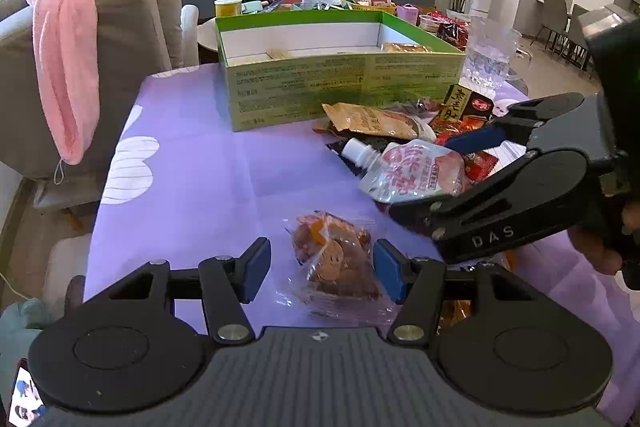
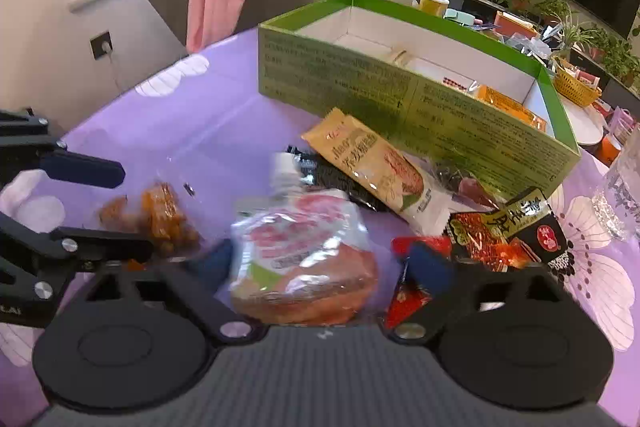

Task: Organize snacks
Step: 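Grasp the pink juice pouch with the right tool, then grasp the black wrapped bar with the left tool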

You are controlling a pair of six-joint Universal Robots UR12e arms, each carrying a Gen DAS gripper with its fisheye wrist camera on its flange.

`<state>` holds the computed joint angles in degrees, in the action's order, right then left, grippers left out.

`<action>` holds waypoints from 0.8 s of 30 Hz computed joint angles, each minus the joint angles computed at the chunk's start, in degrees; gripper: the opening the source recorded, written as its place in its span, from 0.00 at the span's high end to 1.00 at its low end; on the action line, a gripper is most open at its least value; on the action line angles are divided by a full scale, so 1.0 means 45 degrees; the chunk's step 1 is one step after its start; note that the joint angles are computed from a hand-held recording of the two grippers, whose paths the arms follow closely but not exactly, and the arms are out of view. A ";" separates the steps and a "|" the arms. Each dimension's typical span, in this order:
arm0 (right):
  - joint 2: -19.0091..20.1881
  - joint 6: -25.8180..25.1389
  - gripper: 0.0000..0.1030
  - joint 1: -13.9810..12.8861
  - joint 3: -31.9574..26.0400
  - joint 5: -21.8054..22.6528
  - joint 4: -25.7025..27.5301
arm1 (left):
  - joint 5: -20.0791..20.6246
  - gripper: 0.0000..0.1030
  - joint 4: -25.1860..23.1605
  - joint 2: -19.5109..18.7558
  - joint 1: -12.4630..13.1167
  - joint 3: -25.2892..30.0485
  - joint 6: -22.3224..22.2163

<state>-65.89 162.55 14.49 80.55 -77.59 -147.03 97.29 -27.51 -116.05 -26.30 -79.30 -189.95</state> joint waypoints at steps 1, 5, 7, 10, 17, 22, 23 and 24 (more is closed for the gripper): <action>-0.0019 -0.0107 0.49 -0.0014 -0.0003 0.0109 0.0032 | 0.0026 0.48 0.0032 0.0001 0.0004 -0.0002 -0.0033; -0.0023 -0.0052 0.49 -0.0045 -0.0028 0.0186 0.0112 | 0.0101 0.48 0.0116 -0.0017 0.0017 0.0012 -0.0311; -0.0033 0.0232 0.49 -0.0100 -0.0026 0.0308 0.0145 | 0.0179 0.48 0.0157 -0.0024 0.0004 0.0032 -0.0306; -0.0103 0.0717 0.50 -0.0197 0.0018 0.0342 -0.0057 | 0.0235 0.48 0.0407 -0.0052 -0.0005 0.0088 -0.0188; -0.0504 0.2384 0.50 -0.0650 0.0499 0.0178 -0.1867 | -0.0130 0.48 0.0376 -0.0612 -0.0073 0.1010 0.0564; -0.0719 0.2975 0.50 -0.0833 0.0790 -0.0834 -0.2292 | -0.0456 0.48 -0.0643 -0.1631 -0.0123 0.2570 0.2260; -0.0775 0.3181 0.50 -0.0910 0.0865 -0.0879 -0.2233 | -0.0337 0.48 -0.0845 -0.1846 -0.0139 0.2895 0.2656; -0.0828 0.3335 0.50 -0.0968 0.0935 -0.0880 -0.2173 | -0.0250 0.48 -0.1039 -0.2088 -0.0140 0.3251 0.3087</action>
<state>-69.62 177.55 10.13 84.76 -81.54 -156.81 96.17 -32.18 -125.44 -26.93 -64.67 -176.06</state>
